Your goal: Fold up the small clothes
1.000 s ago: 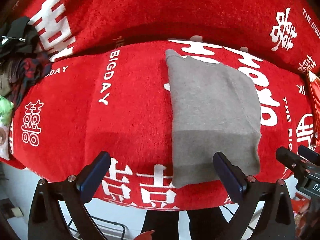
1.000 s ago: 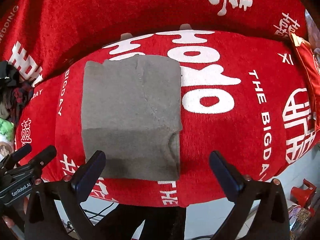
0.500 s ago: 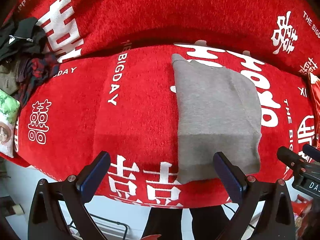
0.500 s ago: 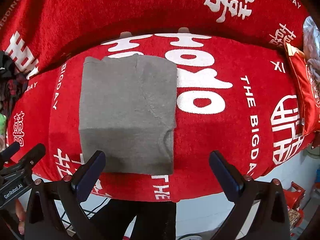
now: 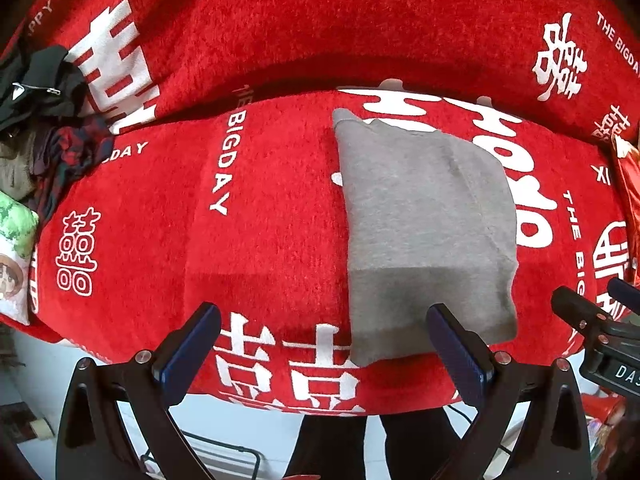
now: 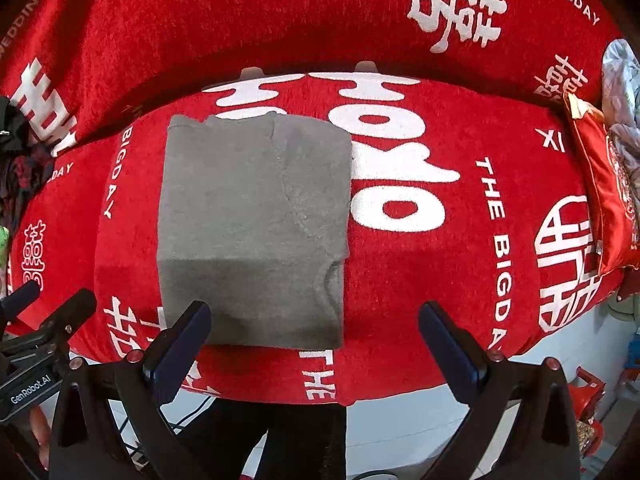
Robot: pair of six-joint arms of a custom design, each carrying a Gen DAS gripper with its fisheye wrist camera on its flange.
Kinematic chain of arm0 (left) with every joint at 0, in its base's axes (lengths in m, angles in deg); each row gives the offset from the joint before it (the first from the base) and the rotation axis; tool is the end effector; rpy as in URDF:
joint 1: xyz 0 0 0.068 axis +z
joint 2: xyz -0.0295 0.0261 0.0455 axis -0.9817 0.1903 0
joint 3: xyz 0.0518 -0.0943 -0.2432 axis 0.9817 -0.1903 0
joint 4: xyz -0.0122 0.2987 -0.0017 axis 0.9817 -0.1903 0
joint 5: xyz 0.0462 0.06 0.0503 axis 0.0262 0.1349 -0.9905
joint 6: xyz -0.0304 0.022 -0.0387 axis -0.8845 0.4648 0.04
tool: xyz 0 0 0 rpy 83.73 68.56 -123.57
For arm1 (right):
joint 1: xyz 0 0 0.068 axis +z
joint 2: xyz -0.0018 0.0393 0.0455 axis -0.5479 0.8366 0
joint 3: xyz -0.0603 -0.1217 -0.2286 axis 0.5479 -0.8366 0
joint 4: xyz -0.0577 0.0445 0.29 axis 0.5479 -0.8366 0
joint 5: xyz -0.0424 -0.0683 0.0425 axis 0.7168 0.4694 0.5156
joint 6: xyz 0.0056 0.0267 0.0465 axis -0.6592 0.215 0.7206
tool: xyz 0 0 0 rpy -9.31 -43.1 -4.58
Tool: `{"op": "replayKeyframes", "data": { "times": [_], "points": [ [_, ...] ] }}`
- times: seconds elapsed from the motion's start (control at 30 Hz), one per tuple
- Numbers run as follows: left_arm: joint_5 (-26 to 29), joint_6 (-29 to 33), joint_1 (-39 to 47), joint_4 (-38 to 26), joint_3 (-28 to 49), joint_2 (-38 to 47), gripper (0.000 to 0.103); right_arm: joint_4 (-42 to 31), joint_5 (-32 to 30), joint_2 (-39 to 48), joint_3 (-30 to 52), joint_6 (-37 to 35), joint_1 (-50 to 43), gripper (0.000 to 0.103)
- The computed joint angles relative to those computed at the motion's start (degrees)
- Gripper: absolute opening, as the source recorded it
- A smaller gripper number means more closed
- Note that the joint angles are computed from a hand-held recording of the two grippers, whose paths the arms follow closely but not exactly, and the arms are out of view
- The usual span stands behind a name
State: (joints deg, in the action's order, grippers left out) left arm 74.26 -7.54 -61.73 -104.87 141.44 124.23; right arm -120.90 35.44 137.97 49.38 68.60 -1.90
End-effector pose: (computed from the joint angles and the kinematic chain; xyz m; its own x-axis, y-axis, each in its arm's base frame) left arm 0.1562 0.0479 0.2954 -0.9821 0.0752 -0.1729 0.0683 0.9966 0.0459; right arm 0.2112 0.1266 0.2833 -0.9948 0.0893 -0.0497 0.0905 0.9957 -0.0215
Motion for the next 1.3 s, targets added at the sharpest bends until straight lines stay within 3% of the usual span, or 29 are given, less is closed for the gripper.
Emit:
{"op": "replayKeyframes", "data": {
  "times": [0.4, 1.3],
  "points": [
    [0.6, 1.5, -0.5, -2.4, 1.6, 1.4, 0.103, -0.5, 1.0, 0.9, 2.1, -0.1, 0.2, 0.103],
    [0.0, 4.5, 2.6, -1.1, 2.8, 3.7, 0.103, -2.2, 3.3, 3.7, 5.8, 2.6, 3.3, 0.103]
  ]
}}
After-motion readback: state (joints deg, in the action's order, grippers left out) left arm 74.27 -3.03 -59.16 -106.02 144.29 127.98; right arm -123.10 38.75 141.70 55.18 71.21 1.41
